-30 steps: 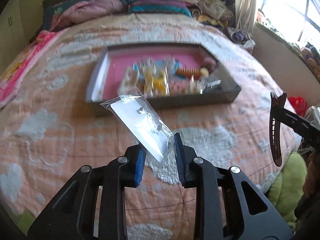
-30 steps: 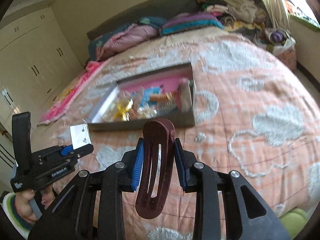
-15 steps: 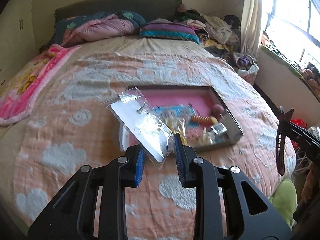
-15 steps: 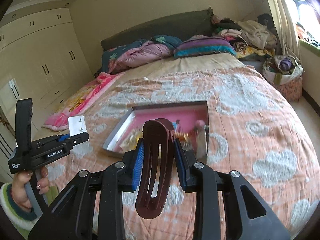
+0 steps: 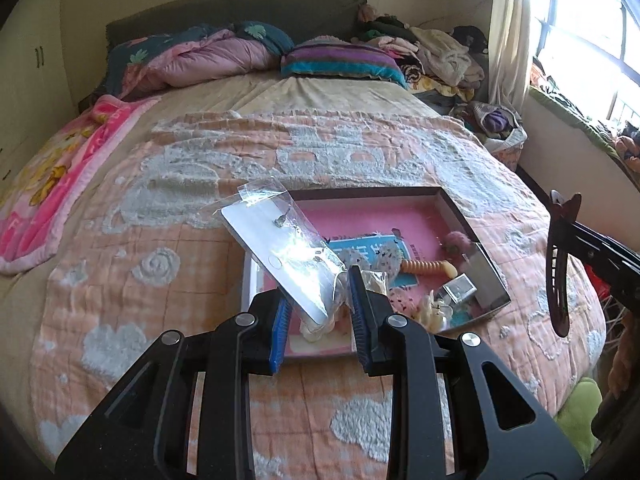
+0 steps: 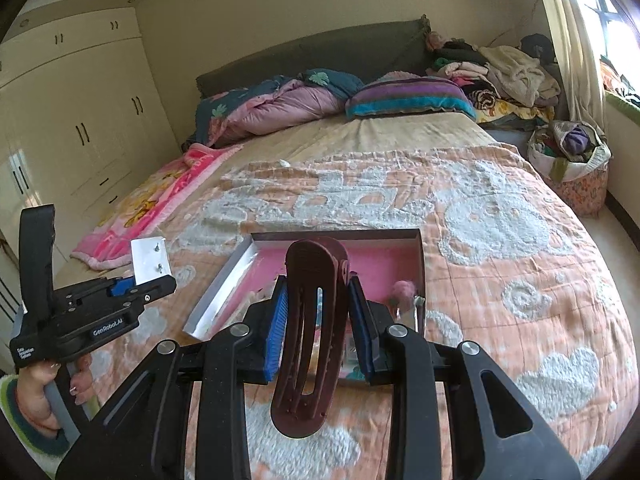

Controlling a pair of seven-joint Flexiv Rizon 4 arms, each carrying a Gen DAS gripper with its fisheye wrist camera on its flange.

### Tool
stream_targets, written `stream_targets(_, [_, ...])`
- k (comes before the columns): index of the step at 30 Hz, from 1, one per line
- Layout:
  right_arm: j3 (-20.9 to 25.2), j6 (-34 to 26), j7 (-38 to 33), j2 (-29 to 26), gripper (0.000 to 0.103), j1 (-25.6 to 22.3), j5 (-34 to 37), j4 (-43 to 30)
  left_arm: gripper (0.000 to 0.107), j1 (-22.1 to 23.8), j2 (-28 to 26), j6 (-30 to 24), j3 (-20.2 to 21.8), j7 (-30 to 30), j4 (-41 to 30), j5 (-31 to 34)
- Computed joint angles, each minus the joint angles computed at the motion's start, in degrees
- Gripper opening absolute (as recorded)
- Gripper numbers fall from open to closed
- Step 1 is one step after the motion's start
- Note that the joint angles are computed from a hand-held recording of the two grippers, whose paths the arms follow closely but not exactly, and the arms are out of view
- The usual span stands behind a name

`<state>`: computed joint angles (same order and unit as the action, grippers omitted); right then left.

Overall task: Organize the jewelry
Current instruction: 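Carry the brown claw clip and white card over the tray with both tools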

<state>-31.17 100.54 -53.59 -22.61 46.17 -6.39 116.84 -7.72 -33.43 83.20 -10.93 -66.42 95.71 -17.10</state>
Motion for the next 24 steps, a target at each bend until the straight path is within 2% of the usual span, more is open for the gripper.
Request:
stream_targets(14, [10.24, -4.6, 3.27, -6.06, 0.029, -12.76, -5.67, -7.83, 0.019, -3.25, -6.58, -4.87, 3.92, -2.86, -7.39, 2.65])
stream_targets(24, [16.28, -8.25, 5.41, -10.25, 0.029, -18.76, -9.86, -12.24, 0.02, -3.48, -8.88, -6.8, 5.07, -4.2, -9.54, 4.33])
